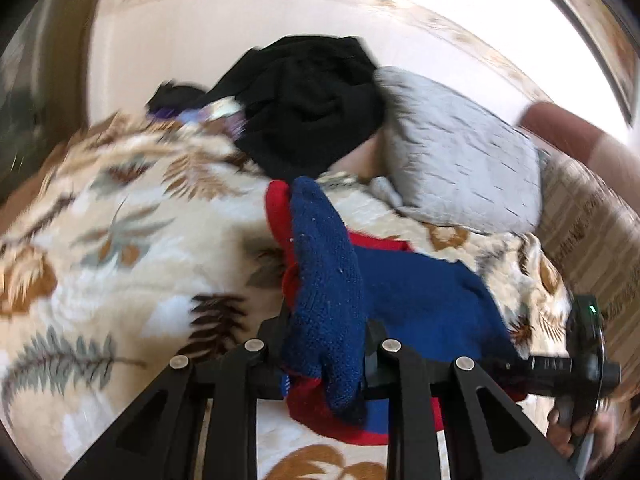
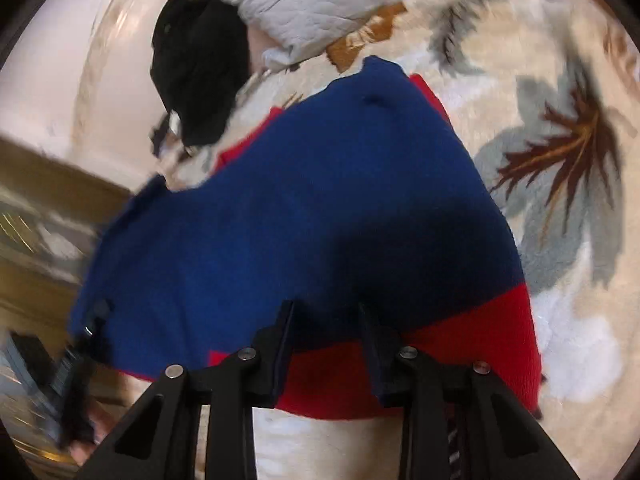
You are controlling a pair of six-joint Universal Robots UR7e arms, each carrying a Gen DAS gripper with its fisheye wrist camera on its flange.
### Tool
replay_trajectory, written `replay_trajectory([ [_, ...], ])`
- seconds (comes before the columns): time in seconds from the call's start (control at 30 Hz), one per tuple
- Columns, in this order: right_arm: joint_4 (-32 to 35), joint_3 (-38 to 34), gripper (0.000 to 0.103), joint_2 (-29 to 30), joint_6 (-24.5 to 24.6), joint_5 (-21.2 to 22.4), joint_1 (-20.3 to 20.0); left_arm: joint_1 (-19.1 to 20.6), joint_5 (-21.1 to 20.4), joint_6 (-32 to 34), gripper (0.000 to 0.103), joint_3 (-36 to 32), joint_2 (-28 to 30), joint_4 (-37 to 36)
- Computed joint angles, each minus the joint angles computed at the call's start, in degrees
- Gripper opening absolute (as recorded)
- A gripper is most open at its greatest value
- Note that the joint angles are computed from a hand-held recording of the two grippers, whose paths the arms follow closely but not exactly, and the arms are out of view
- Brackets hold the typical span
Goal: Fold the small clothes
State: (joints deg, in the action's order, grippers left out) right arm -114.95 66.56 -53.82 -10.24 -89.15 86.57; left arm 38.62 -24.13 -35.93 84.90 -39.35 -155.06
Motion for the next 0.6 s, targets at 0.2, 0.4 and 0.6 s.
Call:
replay_trajectory([
  [0.2, -1.0, -1.8, 0.037, -3.4, 4.6, 14.2, -5.2, -1.0, -4.3, 14.4, 0.023, -16.2, 9.8, 3.1],
  [0.4, -2.4, -4.2, 0.082, -4.1, 8.9, 24.4, -9.7, 0.3, -15.1, 23.6, 0.025, -35.8, 23.2, 10.5],
  [0.6, 6.8, -13.1, 0.082, 1.8, 7.1, 25.6, -8.4, 0.6, -22.5, 25.6, 0.047, -24.5, 17.1, 0.4],
])
